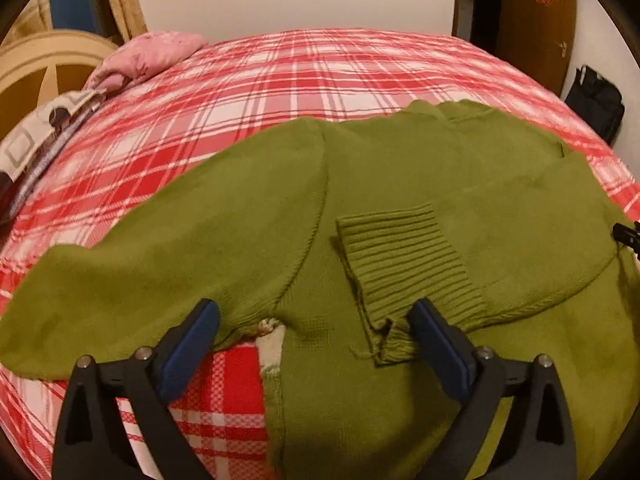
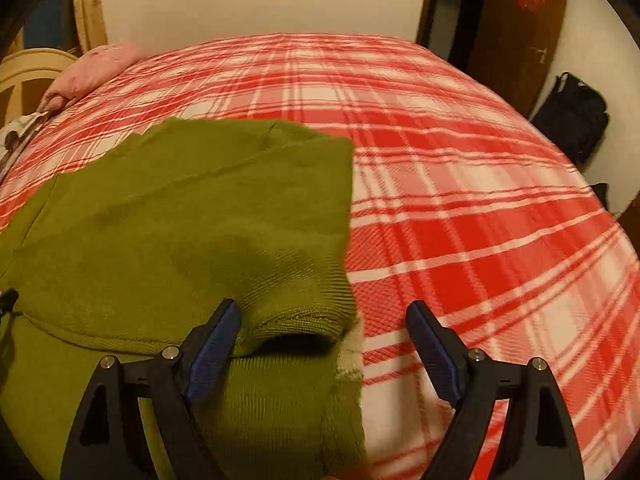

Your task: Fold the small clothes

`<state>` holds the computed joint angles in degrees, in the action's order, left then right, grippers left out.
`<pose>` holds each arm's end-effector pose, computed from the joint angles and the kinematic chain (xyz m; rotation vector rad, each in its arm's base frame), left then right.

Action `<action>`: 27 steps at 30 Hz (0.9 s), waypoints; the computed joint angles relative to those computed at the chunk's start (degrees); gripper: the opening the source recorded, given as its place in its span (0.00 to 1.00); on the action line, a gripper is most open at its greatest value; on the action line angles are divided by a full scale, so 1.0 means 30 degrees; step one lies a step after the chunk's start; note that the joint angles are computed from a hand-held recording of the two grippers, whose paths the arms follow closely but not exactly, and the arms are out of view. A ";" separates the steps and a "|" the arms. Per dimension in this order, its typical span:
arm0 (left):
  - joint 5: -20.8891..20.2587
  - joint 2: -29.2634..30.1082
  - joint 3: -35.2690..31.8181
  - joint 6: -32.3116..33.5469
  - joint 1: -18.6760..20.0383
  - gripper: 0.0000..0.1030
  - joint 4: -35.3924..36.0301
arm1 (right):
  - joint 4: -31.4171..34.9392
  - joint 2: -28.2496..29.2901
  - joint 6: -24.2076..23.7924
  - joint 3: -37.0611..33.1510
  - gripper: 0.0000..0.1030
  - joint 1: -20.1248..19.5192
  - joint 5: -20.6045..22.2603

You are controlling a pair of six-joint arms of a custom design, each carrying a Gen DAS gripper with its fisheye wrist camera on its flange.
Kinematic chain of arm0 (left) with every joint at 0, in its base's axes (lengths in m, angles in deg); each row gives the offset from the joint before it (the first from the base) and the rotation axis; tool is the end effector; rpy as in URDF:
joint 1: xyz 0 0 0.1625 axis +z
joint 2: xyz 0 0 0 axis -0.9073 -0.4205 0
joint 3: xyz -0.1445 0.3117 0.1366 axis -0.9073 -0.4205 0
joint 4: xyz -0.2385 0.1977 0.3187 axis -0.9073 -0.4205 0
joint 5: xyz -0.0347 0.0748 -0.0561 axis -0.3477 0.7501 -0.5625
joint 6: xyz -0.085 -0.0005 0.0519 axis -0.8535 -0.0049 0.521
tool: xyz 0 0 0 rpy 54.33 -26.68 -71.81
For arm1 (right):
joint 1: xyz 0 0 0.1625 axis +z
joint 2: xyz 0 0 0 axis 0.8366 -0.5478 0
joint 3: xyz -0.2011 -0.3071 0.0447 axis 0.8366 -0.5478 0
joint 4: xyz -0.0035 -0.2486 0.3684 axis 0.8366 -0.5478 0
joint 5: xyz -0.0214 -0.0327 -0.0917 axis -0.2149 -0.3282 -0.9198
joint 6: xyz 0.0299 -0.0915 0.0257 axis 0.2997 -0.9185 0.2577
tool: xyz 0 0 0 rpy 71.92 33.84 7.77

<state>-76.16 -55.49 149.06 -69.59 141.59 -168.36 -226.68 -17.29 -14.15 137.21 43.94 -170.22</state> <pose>0.0903 -0.5336 0.2432 0.0680 2.1485 -0.8050 0.1952 -0.6529 -0.0468 0.5461 -2.2278 0.6652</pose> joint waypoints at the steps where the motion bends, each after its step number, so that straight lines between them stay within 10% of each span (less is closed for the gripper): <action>1: -0.0047 0.0032 -0.0095 -0.0117 0.0057 0.97 0.0152 | -0.0321 0.0002 -0.0350 0.0069 0.83 0.0209 0.0202; 7: -0.0052 0.0024 0.0270 0.0183 -0.0039 0.97 -0.0826 | 0.2720 0.0455 0.0648 -0.0423 0.83 0.0996 0.2923; 17: -0.0125 -0.0128 0.0612 0.0449 0.0024 1.00 -0.1072 | 0.2052 0.1887 0.0022 -0.1025 0.83 0.1886 -0.0068; 27: -0.0615 -0.0411 0.0721 0.0297 0.0213 1.00 -0.1088 | 0.2822 0.4814 -0.0354 -0.4433 0.83 0.3327 0.0595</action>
